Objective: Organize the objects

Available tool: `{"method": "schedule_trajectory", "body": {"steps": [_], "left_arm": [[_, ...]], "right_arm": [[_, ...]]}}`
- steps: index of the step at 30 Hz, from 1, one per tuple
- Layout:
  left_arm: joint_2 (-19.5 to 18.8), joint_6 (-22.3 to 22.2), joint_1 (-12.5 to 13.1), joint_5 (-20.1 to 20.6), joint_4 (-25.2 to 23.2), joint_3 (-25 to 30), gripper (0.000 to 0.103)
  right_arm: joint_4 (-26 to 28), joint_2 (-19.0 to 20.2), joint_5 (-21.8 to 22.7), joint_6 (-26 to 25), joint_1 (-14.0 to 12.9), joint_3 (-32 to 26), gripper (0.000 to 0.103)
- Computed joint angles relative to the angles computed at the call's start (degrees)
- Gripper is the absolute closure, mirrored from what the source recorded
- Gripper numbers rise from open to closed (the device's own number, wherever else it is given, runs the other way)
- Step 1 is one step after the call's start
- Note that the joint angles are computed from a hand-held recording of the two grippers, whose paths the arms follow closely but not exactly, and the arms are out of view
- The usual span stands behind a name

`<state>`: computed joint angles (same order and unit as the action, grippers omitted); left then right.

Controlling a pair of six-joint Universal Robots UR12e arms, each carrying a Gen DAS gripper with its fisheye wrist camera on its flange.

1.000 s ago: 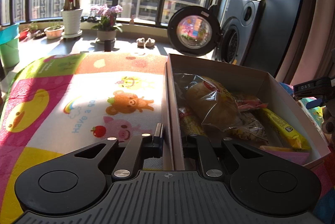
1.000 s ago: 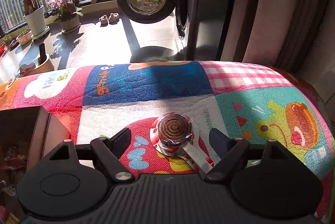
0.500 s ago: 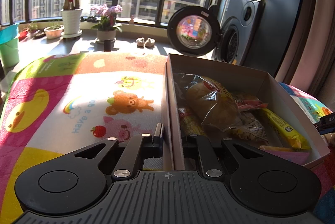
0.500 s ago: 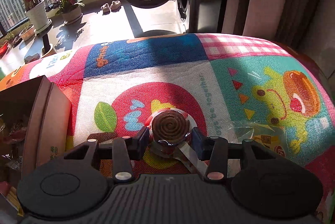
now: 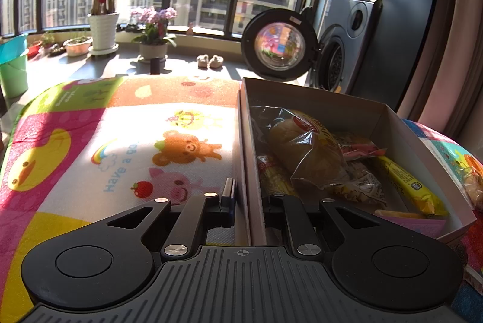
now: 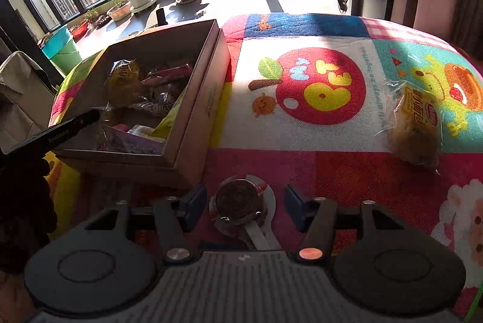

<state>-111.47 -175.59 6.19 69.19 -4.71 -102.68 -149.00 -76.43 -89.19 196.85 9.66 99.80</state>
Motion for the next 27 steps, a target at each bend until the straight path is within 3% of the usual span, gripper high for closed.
{"method": "schedule_trajectory", "body": {"steps": [1, 3, 6, 9, 17, 20, 22, 27], "left_arm": [[0.0, 0.0, 0.0, 0.0, 0.0, 0.0, 0.089], [0.0, 0.0, 0.0, 0.0, 0.0, 0.0, 0.089], [0.0, 0.0, 0.0, 0.0, 0.0, 0.0, 0.089], [0.0, 0.0, 0.0, 0.0, 0.0, 0.0, 0.089], [0.0, 0.0, 0.0, 0.0, 0.0, 0.0, 0.089], [0.0, 0.0, 0.0, 0.0, 0.0, 0.0, 0.089], [0.0, -0.1, 0.0, -0.1, 0.0, 0.0, 0.089], [0.0, -0.2, 0.0, -0.1, 0.0, 0.0, 0.089]], "right_arm": [[-2.1, -0.3, -3.2, 0.6, 0.0, 0.3, 0.022], [-3.9, -0.4, -8.5, 3.5, -0.7, 0.1, 0.014], [-3.2, 0.8, -16.6, 7.7, -2.0, -0.8, 0.013], [-0.3, 2.4, -19.9, 9.0, -3.5, -1.5, 0.013], [2.2, 6.4, -19.1, 12.0, -4.8, -3.6, 0.013], [1.7, 6.5, -18.9, 11.9, -4.7, -3.4, 0.023], [1.2, 6.0, -18.6, 10.8, -4.6, -3.0, 0.042], [1.0, 2.8, -17.8, 10.9, -4.0, -0.6, 0.048]]}}
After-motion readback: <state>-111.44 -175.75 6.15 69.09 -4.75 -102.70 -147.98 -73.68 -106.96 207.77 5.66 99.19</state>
